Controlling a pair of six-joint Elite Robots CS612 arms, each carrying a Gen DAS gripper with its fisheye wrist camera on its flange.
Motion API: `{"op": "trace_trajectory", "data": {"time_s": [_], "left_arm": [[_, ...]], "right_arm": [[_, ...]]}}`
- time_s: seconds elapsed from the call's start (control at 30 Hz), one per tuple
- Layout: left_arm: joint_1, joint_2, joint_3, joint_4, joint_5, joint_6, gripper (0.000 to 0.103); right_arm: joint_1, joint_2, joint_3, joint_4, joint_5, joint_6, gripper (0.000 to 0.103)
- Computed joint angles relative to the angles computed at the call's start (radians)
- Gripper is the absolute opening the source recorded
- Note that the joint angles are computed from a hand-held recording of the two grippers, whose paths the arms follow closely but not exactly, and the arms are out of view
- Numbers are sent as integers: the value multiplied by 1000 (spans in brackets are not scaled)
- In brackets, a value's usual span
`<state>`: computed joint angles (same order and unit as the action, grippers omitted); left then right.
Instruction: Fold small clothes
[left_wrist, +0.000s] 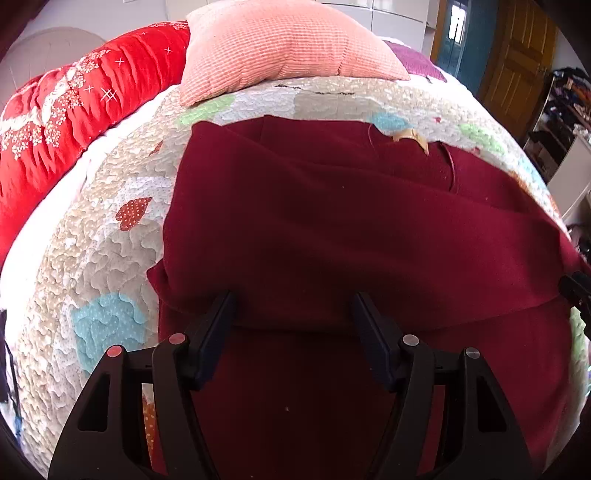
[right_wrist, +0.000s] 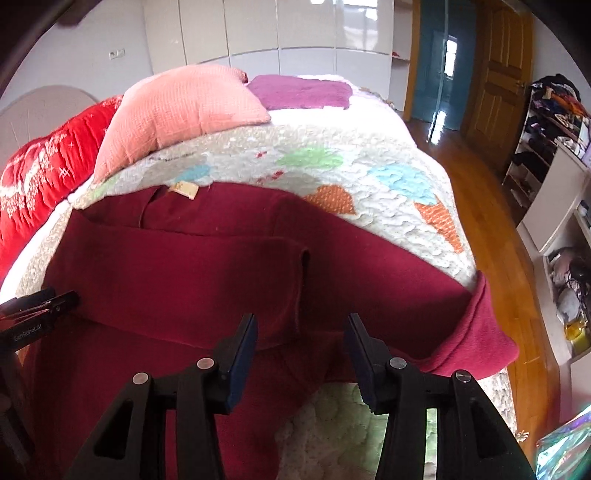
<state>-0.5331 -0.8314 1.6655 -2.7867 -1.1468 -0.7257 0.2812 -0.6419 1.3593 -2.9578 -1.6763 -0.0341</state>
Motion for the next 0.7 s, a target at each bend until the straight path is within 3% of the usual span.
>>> {"op": "trace_trajectory", "data": {"time_s": [0.17, 0.27, 0.33, 0.47, 0.6, 0.67, 0.7], "left_arm": [[2, -10, 14, -22, -17, 14, 66], [5, -18, 28, -42, -36, 0, 66], [4, -22, 38, -57, -41, -6, 66], [0, -24, 41, -55, -45, 3, 66], [-2, -17, 30, -40, -44, 16, 66], [-2, -13, 26, -37, -41, 19, 66], [-2, -12, 24, -37, -42, 18, 66]], "right_arm": [[-24, -32, 48, -72, 45, 39, 47], [-39, -41, 46, -103, -41, 105, 58], [-52, -39, 24, -62, -112, 152, 82], [-92, -18, -44, 105, -168, 249, 84], [-149, -2, -64, 164, -61, 412, 84], [-180, 8, -54, 139, 60, 468, 84], [-197, 12, -43, 106, 139, 482, 79]]}}
